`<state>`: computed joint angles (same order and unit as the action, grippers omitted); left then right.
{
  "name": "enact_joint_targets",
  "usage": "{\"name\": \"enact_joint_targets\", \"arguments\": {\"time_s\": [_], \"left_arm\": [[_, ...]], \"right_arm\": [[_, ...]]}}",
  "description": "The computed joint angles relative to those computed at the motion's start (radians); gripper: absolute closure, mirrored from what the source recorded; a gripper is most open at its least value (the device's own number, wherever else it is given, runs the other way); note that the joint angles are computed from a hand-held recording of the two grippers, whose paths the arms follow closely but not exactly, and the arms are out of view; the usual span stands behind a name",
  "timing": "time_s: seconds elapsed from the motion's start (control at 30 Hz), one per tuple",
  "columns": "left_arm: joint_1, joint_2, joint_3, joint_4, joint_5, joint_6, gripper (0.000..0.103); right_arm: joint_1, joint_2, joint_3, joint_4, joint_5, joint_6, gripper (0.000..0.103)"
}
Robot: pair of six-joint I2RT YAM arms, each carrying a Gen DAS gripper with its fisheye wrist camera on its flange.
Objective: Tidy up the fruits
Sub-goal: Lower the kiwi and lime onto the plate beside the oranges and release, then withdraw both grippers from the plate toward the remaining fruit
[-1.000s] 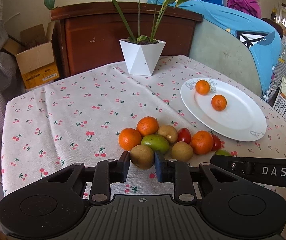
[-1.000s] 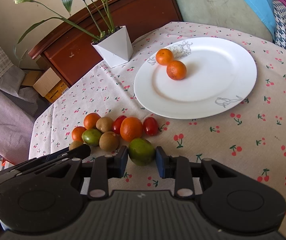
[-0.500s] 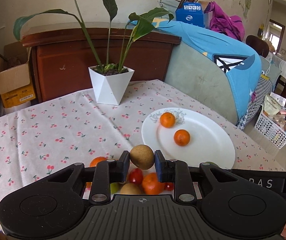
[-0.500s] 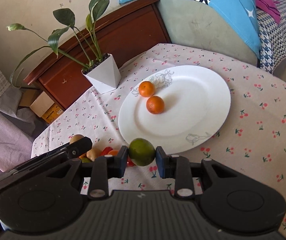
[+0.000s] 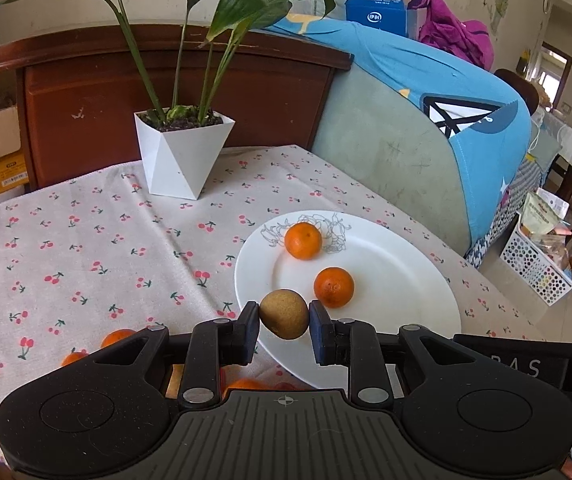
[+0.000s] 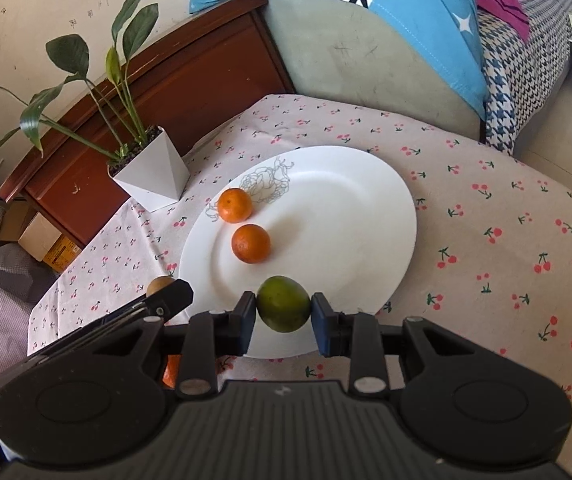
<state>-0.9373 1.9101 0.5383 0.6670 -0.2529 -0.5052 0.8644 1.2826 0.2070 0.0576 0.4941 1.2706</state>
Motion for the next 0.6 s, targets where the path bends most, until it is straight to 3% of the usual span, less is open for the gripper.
{"name": "enact_joint_targets", "arguments": {"time_s": [0.33, 0.43, 0.6], "left_arm": [[-0.025, -0.014, 0.06, -0.09, -0.033, 0.027, 0.075], [-0.038, -0.052, 0.057, -0.129, -0.065, 0.024, 0.062], [-0.035, -0.124, 0.028, -0.183, -0.099, 0.016, 0.05]], "right_arm": [[-0.064, -0.032, -0.021, 0.009, 0.002, -0.003, 0.07], [-0.047, -0.057, -0.028, 0.01, 0.029, -0.012, 0.07], [-0.025, -0.092, -0.044, 0.022, 0.036, -0.021, 0.067]]}}
